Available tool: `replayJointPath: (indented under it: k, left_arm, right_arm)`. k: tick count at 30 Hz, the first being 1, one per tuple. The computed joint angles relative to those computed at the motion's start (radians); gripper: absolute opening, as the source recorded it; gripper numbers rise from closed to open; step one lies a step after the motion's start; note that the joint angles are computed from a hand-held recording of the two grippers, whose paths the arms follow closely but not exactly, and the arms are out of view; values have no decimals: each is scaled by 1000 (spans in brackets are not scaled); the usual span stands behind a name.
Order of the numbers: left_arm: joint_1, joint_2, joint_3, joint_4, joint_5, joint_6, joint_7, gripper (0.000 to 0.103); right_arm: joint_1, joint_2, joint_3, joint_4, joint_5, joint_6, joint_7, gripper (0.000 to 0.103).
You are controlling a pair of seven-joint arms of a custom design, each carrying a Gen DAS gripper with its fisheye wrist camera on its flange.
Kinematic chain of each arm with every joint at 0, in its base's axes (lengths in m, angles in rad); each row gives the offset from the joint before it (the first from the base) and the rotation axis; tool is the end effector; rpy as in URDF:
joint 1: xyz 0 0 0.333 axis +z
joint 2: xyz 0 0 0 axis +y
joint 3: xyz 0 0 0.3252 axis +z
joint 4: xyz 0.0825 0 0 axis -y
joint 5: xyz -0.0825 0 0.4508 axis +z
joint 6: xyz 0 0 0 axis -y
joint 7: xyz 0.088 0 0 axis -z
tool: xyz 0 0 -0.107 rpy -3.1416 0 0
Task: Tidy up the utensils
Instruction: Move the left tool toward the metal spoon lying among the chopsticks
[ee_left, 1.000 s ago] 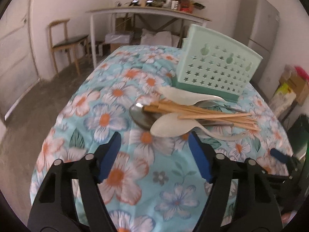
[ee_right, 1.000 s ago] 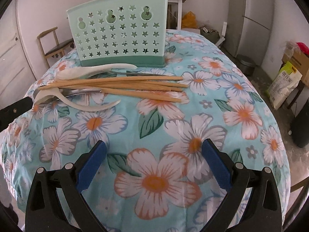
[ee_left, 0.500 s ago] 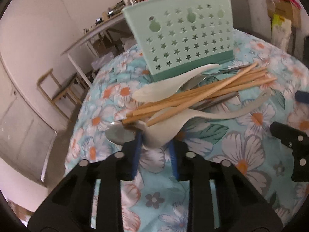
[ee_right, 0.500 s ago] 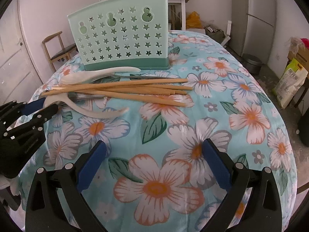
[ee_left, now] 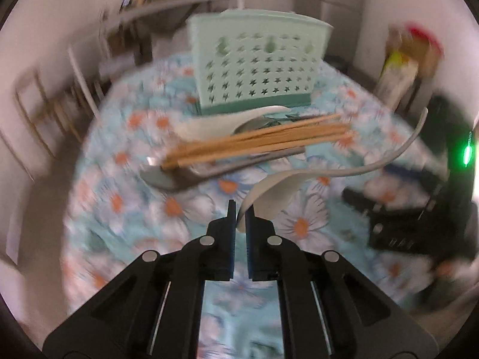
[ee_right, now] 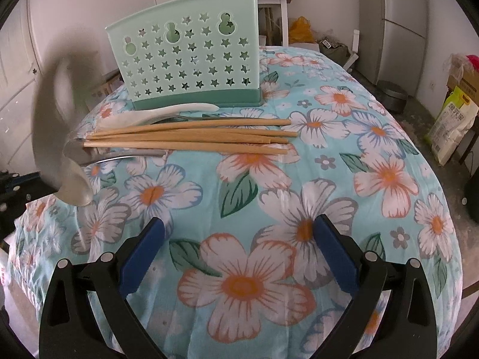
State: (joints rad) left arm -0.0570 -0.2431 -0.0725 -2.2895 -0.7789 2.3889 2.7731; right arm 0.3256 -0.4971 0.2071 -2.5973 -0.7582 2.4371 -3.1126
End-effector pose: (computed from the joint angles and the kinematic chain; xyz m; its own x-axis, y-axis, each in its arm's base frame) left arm 0.5548 -0.0797 0.4660 -0.7609 -0.6446 0.0738 -0.5379 0.5631 -0.6274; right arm 0.4050 0.2343 0.4259 -0.4911 -0.8641 -0.1099 -0.6175 0.4343 -0.6558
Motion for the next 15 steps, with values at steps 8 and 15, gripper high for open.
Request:
replayJointPath:
  k: [8,15]
  left_arm:
    - [79,104,60,125,-205,-303,-118,32]
    - [116,190,29,194,-168,-222,-288,32]
  right_arm:
    - [17,-14,4,-7,27,-21,-8,97]
    - [19,1,1,4,27,-36,-20,97]
